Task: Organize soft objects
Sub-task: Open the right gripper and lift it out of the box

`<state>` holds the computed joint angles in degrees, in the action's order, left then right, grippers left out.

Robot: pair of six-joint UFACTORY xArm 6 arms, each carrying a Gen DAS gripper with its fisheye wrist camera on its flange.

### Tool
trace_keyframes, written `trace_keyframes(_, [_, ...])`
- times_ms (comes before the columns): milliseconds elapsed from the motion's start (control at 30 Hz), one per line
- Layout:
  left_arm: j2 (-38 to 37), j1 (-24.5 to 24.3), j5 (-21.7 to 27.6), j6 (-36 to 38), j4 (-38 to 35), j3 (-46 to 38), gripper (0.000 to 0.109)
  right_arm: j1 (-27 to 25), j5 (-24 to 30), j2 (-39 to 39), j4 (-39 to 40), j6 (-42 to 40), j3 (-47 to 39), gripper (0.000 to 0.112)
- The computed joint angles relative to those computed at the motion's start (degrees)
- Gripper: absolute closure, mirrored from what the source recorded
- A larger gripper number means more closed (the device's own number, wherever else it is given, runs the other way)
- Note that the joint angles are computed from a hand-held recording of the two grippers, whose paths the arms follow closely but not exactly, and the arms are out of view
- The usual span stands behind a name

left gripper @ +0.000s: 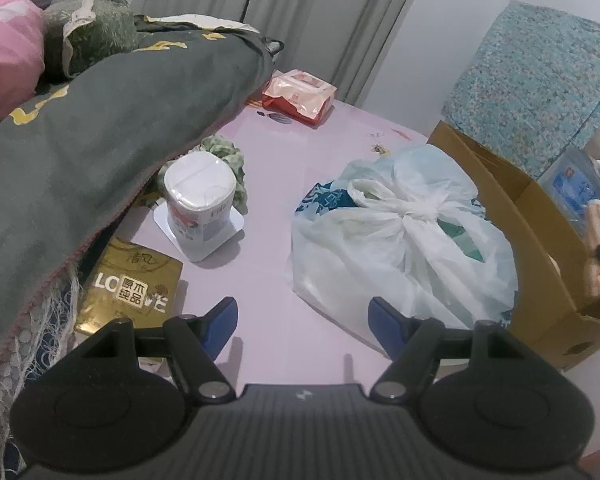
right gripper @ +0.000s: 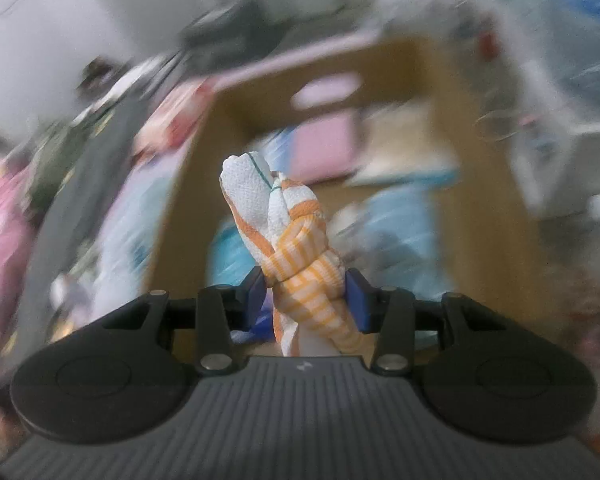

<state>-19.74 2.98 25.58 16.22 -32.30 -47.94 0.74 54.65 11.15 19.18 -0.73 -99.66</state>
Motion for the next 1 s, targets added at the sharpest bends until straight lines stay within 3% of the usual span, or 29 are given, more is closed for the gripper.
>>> trace_keyframes(133, [-0.2,-0.2,-0.2,0.5,-0.7,0.2,0.035,-1.2,-0.2,-0.7,-9.6,7.7,0.5,0.066])
trace_keyframes(233, [-0.4,-0.3,-0.2,0.3,-0.3,0.3,0.035,-0.1,0.1,-1.5,-19.3,12.2,2.5,0.056])
trace_keyframes(467, [-1.3,0.1,-0.7,0.2,0.4,0.9,0.035,0.9,-4.7,-4.5,-22.9,13.1,7.1,0.049])
trace_keyframes(633, [-1.8,0.5,-0.8,0.0,1.5,1.3,0.035,1.9,-6.8,-5.0,-14.7,9.4,6.5,0.048])
trace_keyframes(767, [-2.4,0.6,-1.6,0.0,3.3,1.5,0.035,4.3,-8.2,-5.1,-2.0,1.8,6.5,0.047])
trace_keyframes(1000, [-3.8,0.7,-6.1,-2.5,9.9,2.8,0.035,10.2,-1.5,4.3,18.4,-7.7,-4.3,0.047])
